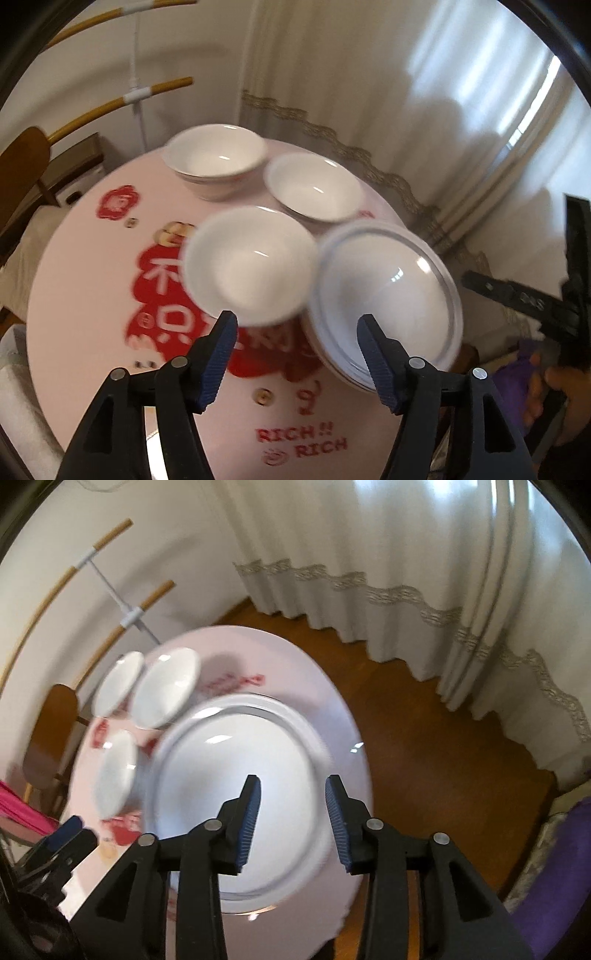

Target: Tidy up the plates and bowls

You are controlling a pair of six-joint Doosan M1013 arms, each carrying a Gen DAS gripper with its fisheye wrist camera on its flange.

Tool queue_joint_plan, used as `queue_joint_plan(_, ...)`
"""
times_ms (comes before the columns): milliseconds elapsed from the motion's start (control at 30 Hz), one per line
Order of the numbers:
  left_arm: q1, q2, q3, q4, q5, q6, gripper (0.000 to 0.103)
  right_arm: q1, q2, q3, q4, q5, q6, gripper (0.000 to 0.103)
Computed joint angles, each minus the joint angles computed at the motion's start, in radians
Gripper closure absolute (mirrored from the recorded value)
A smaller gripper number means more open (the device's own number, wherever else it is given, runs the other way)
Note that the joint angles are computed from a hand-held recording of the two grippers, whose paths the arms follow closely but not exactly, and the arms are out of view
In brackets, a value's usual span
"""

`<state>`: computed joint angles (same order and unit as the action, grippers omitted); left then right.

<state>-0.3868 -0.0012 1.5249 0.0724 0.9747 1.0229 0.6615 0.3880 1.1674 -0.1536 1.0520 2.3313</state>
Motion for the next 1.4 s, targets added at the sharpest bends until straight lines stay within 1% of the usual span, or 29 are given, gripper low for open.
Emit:
queue_joint_plan(67, 0.028, -0.001, -0.001, -0.002, 0.002, -0.018, 0.039, 0.01, 0.01, -0.027, 0.008, -0.013, -0.021, 0.064)
queue_joint_plan(133, 0.051, 0.001, -0.001, -0.011, 0.001, -0.022, 0.039, 0.016, 0.026, -0.057, 0.035, -0.016, -0.044, 0.06)
queue_joint_plan(233, 0.082, 0.022, -0.019, -0.021, 0.032, -0.011, 0.039, 0.027, 0.054, -0.107, 0.06, -0.003, -0.076, 0.058)
queue_joint_plan(367, 0.127, 0.06, -0.046, -0.111, 0.07, 0.055, 0.04, 0.036, 0.094, -0.17, 0.08, 0.029, -0.092, 0.057)
queue_joint_plan(533, 0.159, 0.099, -0.077, -0.189, 0.098, 0.155, 0.041, 0.04, 0.151, -0.259, 0.138, 0.079, -0.135, 0.056)
queue_joint_plan(600, 0.173, 0.113, -0.085, -0.224, 0.106, 0.188, 0.045, 0.044, 0.176, -0.295, 0.155, 0.106, -0.164, 0.056)
queue_joint_plan(667, 0.185, 0.126, -0.087, -0.244, 0.115, 0.212, 0.056, 0.049, 0.212, -0.344, 0.173, 0.145, -0.188, 0.056)
queue_joint_plan(700, 0.189, 0.129, -0.088, -0.252, 0.12, 0.224, 0.059, 0.05, 0.222, -0.358, 0.179, 0.154, -0.191, 0.056)
queue_joint_plan(767, 0.197, 0.135, -0.086, -0.28, 0.123, 0.248, 0.071, 0.056, 0.254, -0.404, 0.175, 0.189, -0.202, 0.056)
queue_joint_plan(800, 0.2, 0.137, -0.085, -0.287, 0.121, 0.256, 0.074, 0.057, 0.264, -0.419, 0.181, 0.2, -0.209, 0.056)
queue_joint_plan(867, 0.206, 0.143, -0.081, -0.298, 0.122, 0.272, 0.083, 0.06, 0.294, -0.46, 0.183, 0.241, -0.215, 0.056)
queue_joint_plan(933, 0.216, 0.146, -0.074, -0.326, 0.117, 0.29, 0.083, 0.06, 0.316, -0.486, 0.192, 0.273, -0.221, 0.056)
queue_joint_plan(1100, 0.23, 0.146, -0.059, -0.361, 0.102, 0.326, 0.083, 0.06, 0.347, -0.524, 0.209, 0.308, -0.24, 0.056)
queue_joint_plan(1233, 0.239, 0.145, -0.049, -0.377, 0.103, 0.334, 0.083, 0.066, 0.37, -0.563, 0.206, 0.335, -0.272, 0.062)
queue_joint_plan(1267, 0.241, 0.145, -0.047, -0.381, 0.106, 0.334, 0.083, 0.067, 0.38, -0.578, 0.213, 0.346, -0.281, 0.065)
queue_joint_plan(1300, 0.243, 0.145, -0.046, -0.385, 0.106, 0.336, 0.083, 0.068, 0.385, -0.587, 0.213, 0.356, -0.288, 0.071)
queue_joint_plan(1333, 0.244, 0.145, -0.044, -0.389, 0.106, 0.339, 0.083, 0.069, 0.394, -0.601, 0.217, 0.368, -0.305, 0.073)
queue_joint_plan(1367, 0.245, 0.144, -0.043, -0.393, 0.105, 0.343, 0.083, 0.069, 0.403, -0.614, 0.22, 0.379, -0.313, 0.077)
queue_joint_plan(1400, 0.246, 0.144, -0.042, -0.4, 0.105, 0.348, 0.084, 0.07, 0.409, -0.622, 0.225, 0.386, -0.322, 0.086)
